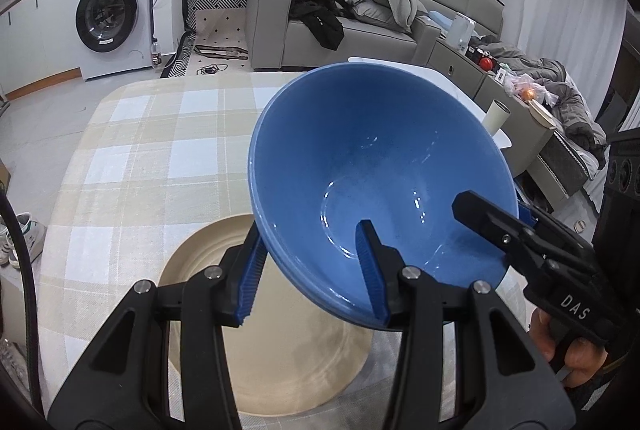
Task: Organize plates and bowls
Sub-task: 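Lift the stacked blue bowls with both tools over the cream plates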
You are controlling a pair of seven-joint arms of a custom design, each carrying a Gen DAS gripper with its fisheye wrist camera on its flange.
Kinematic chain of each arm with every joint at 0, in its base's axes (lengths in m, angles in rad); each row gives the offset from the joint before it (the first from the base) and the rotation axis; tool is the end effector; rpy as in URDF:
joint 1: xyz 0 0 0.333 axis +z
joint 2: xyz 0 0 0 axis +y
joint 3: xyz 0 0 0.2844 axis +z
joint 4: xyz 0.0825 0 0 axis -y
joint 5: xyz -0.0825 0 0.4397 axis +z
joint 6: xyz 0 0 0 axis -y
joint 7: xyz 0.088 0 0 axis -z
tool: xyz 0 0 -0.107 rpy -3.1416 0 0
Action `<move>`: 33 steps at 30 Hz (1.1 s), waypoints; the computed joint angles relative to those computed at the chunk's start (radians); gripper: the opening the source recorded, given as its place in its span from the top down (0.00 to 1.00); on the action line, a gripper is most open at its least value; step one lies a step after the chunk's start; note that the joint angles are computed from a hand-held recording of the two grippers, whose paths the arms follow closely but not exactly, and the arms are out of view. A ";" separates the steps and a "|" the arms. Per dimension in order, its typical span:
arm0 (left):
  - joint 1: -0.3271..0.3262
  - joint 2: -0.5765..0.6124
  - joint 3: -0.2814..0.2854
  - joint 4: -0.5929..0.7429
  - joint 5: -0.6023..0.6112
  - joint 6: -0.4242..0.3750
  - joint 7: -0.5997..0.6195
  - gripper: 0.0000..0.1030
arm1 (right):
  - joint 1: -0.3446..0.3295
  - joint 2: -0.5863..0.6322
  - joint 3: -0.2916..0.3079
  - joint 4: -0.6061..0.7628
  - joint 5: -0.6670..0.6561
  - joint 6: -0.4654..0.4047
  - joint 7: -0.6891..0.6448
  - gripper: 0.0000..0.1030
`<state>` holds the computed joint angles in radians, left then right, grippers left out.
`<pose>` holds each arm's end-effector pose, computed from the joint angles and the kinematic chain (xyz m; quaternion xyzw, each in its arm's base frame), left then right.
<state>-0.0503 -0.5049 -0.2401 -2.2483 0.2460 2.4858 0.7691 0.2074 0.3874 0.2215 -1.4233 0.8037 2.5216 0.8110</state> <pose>0.4964 -0.1659 0.5998 -0.7585 0.5265 -0.2992 0.2407 0.7095 0.2864 0.5197 -0.7848 0.3942 -0.0506 0.4756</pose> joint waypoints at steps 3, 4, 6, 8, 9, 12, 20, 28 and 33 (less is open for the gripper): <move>0.001 -0.034 -0.001 -0.027 -0.001 -0.008 -0.013 0.59 | 0.002 -0.004 0.004 -0.005 0.002 -0.005 -0.010 0.48; 0.003 -0.038 0.000 -0.031 -0.002 -0.009 -0.016 0.59 | 0.003 -0.005 0.005 -0.007 0.002 -0.007 -0.012 0.48; 0.002 -0.065 0.000 -0.054 -0.004 -0.016 -0.023 0.59 | 0.006 -0.004 0.007 -0.008 0.006 -0.012 -0.018 0.48; 0.004 -0.090 0.003 -0.078 -0.007 -0.019 -0.026 0.59 | 0.011 -0.003 0.008 -0.008 0.002 -0.016 -0.019 0.48; 0.004 -0.102 -0.002 -0.084 -0.007 -0.026 -0.032 0.59 | 0.012 -0.005 0.010 -0.012 0.005 -0.015 -0.025 0.48; 0.008 -0.136 -0.001 -0.115 -0.008 -0.034 -0.038 0.59 | 0.019 -0.004 0.013 -0.016 0.008 -0.016 -0.033 0.48; 0.023 -0.179 -0.003 -0.149 -0.007 -0.058 -0.047 0.59 | 0.037 0.012 0.014 -0.012 -0.012 -0.027 -0.027 0.48; 0.030 -0.191 0.006 -0.177 -0.013 -0.055 -0.050 0.59 | 0.048 0.035 0.018 0.004 -0.041 -0.042 -0.009 0.48; 0.037 -0.200 0.014 -0.206 -0.019 -0.041 -0.047 0.59 | 0.053 0.053 0.018 0.020 -0.066 -0.051 0.003 0.47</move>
